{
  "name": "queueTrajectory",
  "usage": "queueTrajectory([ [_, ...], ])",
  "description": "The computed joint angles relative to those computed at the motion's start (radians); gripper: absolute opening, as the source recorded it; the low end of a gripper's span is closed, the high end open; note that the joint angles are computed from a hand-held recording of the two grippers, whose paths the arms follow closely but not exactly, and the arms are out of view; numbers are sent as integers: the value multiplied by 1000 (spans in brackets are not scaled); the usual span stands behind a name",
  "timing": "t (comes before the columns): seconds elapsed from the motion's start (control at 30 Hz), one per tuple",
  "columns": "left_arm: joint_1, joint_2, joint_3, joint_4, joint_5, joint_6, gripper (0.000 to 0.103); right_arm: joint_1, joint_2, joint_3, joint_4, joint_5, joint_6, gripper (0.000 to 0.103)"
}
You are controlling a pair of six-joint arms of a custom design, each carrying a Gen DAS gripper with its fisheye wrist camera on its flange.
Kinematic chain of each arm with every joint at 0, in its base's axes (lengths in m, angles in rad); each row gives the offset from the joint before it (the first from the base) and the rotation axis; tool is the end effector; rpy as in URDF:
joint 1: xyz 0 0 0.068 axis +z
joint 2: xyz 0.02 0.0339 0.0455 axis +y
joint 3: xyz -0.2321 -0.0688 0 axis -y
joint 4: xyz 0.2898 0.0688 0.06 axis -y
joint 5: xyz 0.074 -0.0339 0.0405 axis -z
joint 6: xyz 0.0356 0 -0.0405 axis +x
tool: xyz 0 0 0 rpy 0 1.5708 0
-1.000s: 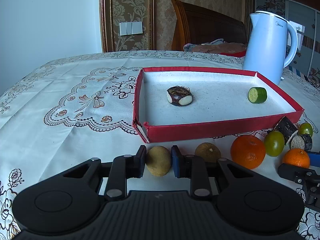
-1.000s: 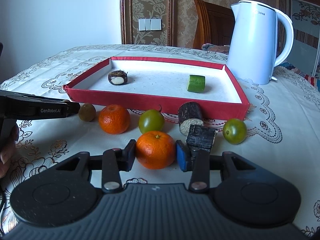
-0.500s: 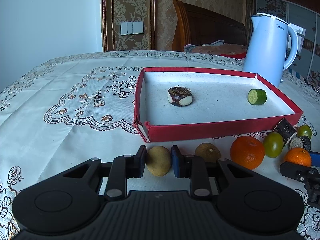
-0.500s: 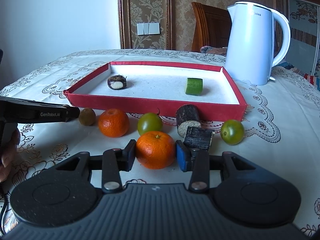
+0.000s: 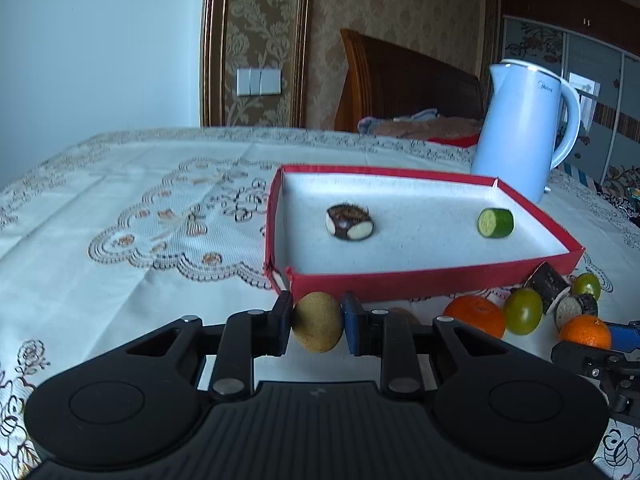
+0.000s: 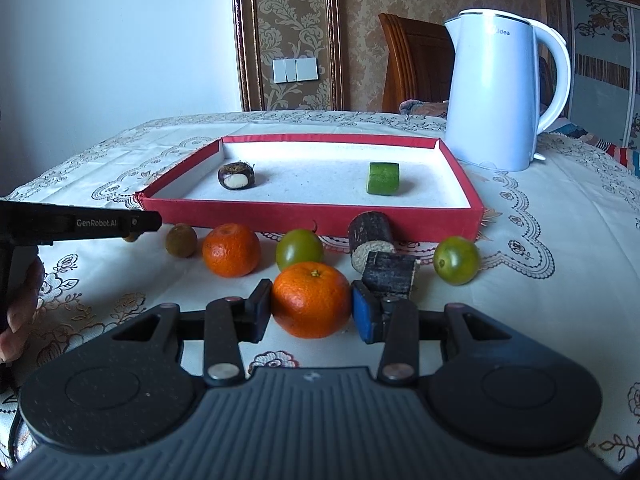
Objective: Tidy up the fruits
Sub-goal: 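Grasp the brown round fruit with the left gripper while the right holds the black block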
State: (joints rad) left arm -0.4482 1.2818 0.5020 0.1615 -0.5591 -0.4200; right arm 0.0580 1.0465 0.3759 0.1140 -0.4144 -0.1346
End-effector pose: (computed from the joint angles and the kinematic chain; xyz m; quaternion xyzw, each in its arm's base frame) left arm 0.2668 -0.1074 0.1145 -0.1144 0.8559 0.0371 0.5029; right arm 0.2574 0.0293 0.1250 -0.1817 0.8419 0.1615 0.4818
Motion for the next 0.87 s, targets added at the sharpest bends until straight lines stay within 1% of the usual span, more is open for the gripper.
queueTrajectory([
  [0.07, -10, -9, -3, 11, -15, 13, 26, -3, -6, -3, 4, 0, -1, 39],
  [0.17, -18, -7, 14, -2, -27, 22, 26, -4, -15, -5, 12, 7, -3, 39],
  [0.23, -11, -1, 29, -15, -10, 17, 26, -7, -20, -5, 17, 5, 6, 39],
  [0.4, 33, 35, 100, -73, 73, -13, 26, -1, 4, 24, 39, 26, 18, 39],
  [0.43, 36, 47, 115, -77, 73, -15, 26, -3, 13, 32, 46, 30, 22, 39],
  [0.53, 41, 92, 165, -80, 71, -9, 26, -1, 55, 75, 60, 37, 36, 39],
  [0.67, 69, 168, 244, -96, 115, -21, 26, 18, 125, 142, 96, 78, 52, 39],
  [0.73, 73, 212, 283, -99, 104, -18, 26, 32, 173, 181, 117, 109, 52, 39],
  [0.87, 79, 291, 356, -109, 84, 6, 26, 53, 289, 285, 113, 151, 54, 39],
])
